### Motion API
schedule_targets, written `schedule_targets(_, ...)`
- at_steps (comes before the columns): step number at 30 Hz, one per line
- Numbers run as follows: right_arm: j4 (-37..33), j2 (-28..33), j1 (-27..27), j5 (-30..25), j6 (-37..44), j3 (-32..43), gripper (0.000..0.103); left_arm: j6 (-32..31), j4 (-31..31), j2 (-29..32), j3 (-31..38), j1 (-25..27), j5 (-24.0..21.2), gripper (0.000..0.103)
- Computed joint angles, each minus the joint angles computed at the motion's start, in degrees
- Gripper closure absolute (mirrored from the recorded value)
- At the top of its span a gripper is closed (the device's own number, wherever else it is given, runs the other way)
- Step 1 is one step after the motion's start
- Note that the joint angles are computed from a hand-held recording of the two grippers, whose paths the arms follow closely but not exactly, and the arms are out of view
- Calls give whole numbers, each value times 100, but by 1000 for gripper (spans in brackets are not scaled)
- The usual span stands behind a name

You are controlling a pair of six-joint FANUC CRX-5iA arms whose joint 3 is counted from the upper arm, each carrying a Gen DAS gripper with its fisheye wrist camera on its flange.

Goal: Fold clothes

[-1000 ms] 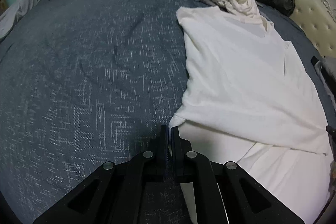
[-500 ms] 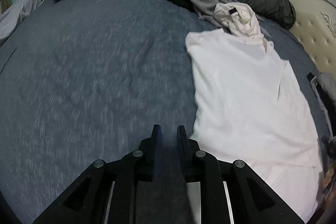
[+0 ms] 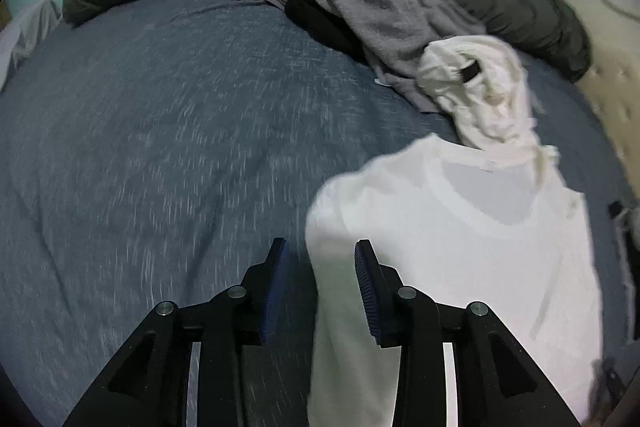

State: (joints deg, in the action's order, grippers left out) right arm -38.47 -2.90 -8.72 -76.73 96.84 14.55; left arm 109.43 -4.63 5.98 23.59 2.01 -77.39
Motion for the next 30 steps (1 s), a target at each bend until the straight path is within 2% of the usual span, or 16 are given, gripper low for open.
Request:
schedule_targets(2, 6, 33, 21, -13, 13, 6, 98, 42, -103, 185, 185, -24, -97, 66)
schedule_targets(5, -30, 84, 21, -52, 36, 34, 98, 147, -50, 336, 255, 24, 5, 66)
schedule_targets(6, -43, 100, 21, -65, 45, 43, 98, 137, -38, 395, 298, 33, -21, 69)
schedule_targets(8, -72, 114, 16, -91, 69, 58, 98, 114, -74, 495, 389, 33, -114, 91)
schedule_targets(9, -78, 110, 16, -93, 88, 52, 98, 127, -104, 515, 407, 37, -129, 97)
schedule_targets(17, -44, 96, 74, -65, 163, 4, 98, 328, -270, 548, 442, 124, -149, 97)
schedule_targets(21, -18, 99, 84, -58, 172, -18, 98, 832, 128, 313, -13, 385, 198, 94)
schedule_targets(28, -37, 99, 79, -53, 188, -22, 98, 1067, 126, -48, -269, 489, 582, 89)
schedule_targets(30, -37, 92, 79, -39, 185, -29, 98, 878, 184, -81, -265, 510, 543, 89)
